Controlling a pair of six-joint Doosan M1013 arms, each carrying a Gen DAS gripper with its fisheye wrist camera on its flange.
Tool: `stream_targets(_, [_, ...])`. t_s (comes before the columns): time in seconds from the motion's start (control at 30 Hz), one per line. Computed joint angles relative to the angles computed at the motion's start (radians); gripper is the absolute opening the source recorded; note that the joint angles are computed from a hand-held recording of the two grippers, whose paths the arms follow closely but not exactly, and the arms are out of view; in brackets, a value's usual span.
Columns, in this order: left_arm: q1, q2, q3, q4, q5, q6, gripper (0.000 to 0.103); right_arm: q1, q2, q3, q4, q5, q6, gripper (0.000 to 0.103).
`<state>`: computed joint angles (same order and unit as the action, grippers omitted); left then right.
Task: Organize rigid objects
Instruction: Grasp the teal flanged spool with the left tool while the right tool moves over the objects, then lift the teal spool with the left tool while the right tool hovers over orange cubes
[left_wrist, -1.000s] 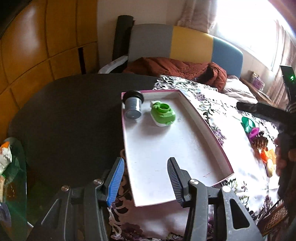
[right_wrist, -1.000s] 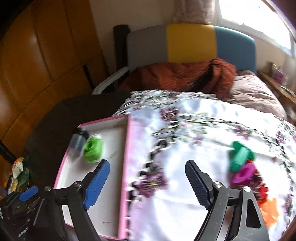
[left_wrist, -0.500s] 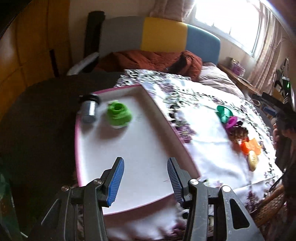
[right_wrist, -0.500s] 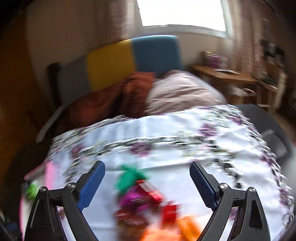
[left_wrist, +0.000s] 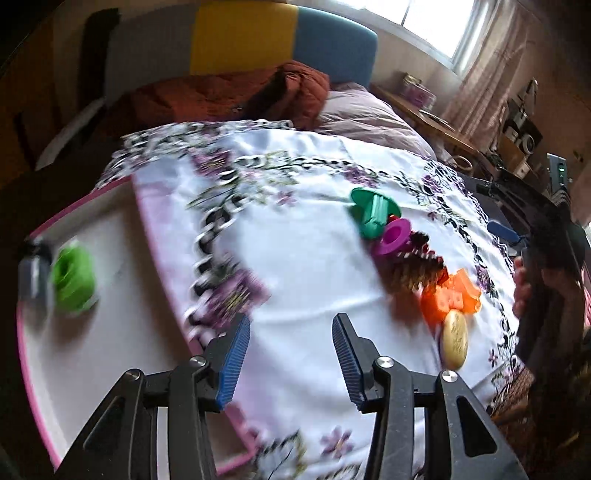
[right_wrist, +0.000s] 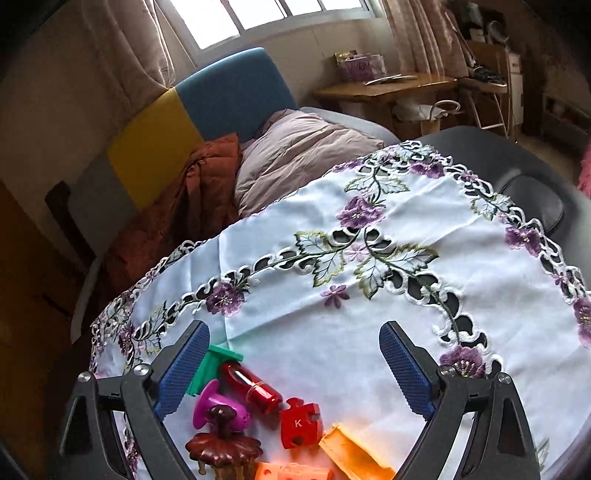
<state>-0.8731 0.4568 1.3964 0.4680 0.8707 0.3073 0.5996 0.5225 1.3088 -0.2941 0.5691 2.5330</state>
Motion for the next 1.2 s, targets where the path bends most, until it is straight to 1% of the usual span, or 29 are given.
stream_targets(0.07, [0.015, 0.024, -0.033, -0.014, -0.014, 0.045, 0.046, 0.000, -0.001, 0.005, 0.008, -0.006, -0.005, 0.095])
stream_targets(0.13, [0.029, 0.052, -0.075, -0.039, -0.011, 0.092, 0.046, -0.001, -0.002, 0.006, 0.017, -0.010, -0.009, 0.096])
stream_targets(0.33, [0.071, 0.122, -0.180, -0.147, -0.040, 0.224, 0.045, -0.009, -0.005, 0.012, 0.061, -0.022, -0.022, 0.097])
stream_targets(0.47, [0.093, 0.179, -0.268, -0.214, -0.032, 0.319, 0.045, -0.012, -0.006, 0.014, 0.091, -0.032, -0.036, 0.097])
stream_targets(0.53, [0.100, 0.206, -0.308, -0.237, -0.019, 0.363, 0.045, -0.015, -0.007, 0.016, 0.111, -0.036, -0.047, 0.098])
stream_targets(0.63, [0.114, 0.253, -0.380, -0.284, 0.021, 0.439, 0.045, -0.020, -0.008, 0.020, 0.146, -0.043, -0.059, 0.098])
stream_targets(0.83, [0.131, 0.324, -0.485, -0.348, 0.083, 0.536, 0.045, -0.027, -0.008, 0.024, 0.186, -0.054, -0.072, 0.098])
stream_targets(0.9, [0.137, 0.356, -0.530, -0.382, 0.124, 0.575, 0.044, -0.027, -0.008, 0.024, 0.193, -0.056, -0.078, 0.098])
stream_targets(0.97, [0.141, 0.377, -0.556, -0.393, 0.152, 0.579, 0.030, -0.027, -0.004, 0.020, 0.194, -0.052, -0.087, 0.098])
stream_targets(1.0, [0.143, 0.386, -0.564, -0.398, 0.167, 0.574, 0.030, -0.026, -0.004, 0.019, 0.195, -0.051, -0.089, 0.098])
stream_targets(1.03, [0.140, 0.376, -0.545, -0.380, 0.136, 0.558, 0.030, -0.026, -0.004, 0.019, 0.195, -0.051, -0.089, 0.098])
stream_targets(1.07, [0.138, 0.370, -0.535, -0.368, 0.127, 0.547, 0.030, -0.027, -0.003, 0.018, 0.197, -0.050, -0.090, 0.098])
stream_targets(1.2, [0.127, 0.328, -0.463, -0.293, 0.119, 0.491, 0.030, -0.030, -0.002, 0.018, 0.187, -0.046, -0.072, 0.098])
